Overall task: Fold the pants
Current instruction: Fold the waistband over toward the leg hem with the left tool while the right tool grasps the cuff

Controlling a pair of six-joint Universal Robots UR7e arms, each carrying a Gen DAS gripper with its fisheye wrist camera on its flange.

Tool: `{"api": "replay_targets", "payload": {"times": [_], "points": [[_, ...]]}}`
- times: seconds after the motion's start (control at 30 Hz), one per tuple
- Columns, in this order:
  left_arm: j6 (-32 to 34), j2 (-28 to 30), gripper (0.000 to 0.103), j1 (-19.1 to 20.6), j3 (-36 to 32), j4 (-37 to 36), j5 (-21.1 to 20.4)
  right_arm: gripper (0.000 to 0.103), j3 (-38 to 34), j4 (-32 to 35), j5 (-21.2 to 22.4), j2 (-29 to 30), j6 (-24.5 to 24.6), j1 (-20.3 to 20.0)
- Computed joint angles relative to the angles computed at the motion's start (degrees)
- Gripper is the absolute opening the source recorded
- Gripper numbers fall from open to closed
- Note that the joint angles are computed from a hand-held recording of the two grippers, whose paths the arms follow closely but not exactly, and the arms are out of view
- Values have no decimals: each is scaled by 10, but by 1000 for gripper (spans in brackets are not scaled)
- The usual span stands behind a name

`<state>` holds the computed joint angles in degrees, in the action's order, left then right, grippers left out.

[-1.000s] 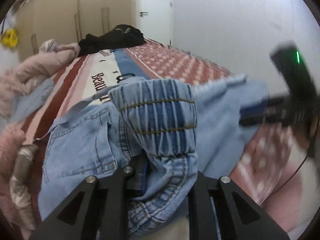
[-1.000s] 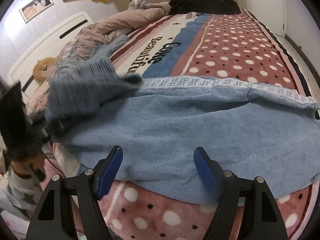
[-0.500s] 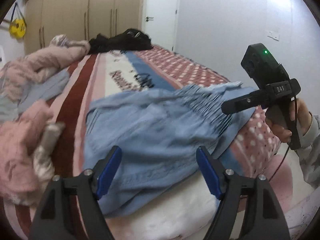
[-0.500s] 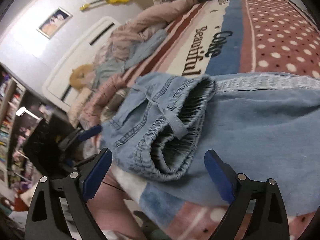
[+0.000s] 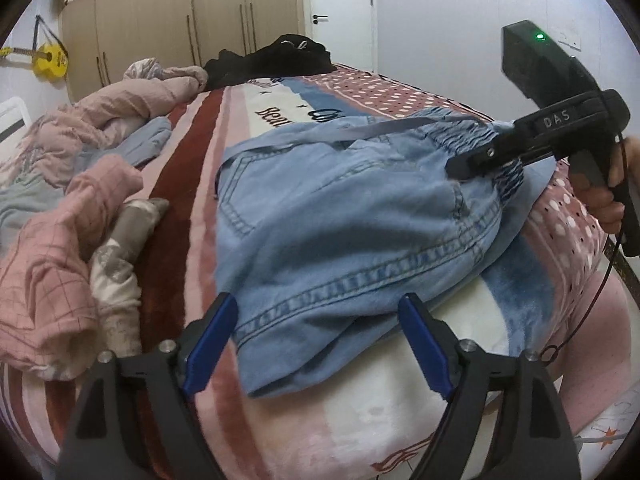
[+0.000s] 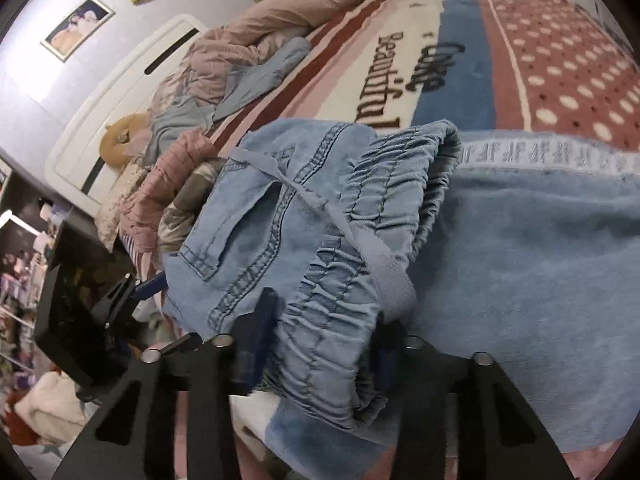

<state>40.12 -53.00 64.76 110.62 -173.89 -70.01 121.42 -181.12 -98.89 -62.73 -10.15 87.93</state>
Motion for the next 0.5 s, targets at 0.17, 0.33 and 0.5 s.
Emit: {"api": "replay_targets", "payload": {"times": [0.17, 0.33, 0.5], "points": [[-16, -9, 80, 8, 1, 4, -8, 22, 9, -49, -16, -10, -3, 7], [-41, -27, 80, 17, -3, 17, -57, 22, 14, -29, -4, -30, 2, -6], [-75, -44, 80, 25, -23, 53, -133, 40, 24, -8, -36, -25, -5, -7]]}}
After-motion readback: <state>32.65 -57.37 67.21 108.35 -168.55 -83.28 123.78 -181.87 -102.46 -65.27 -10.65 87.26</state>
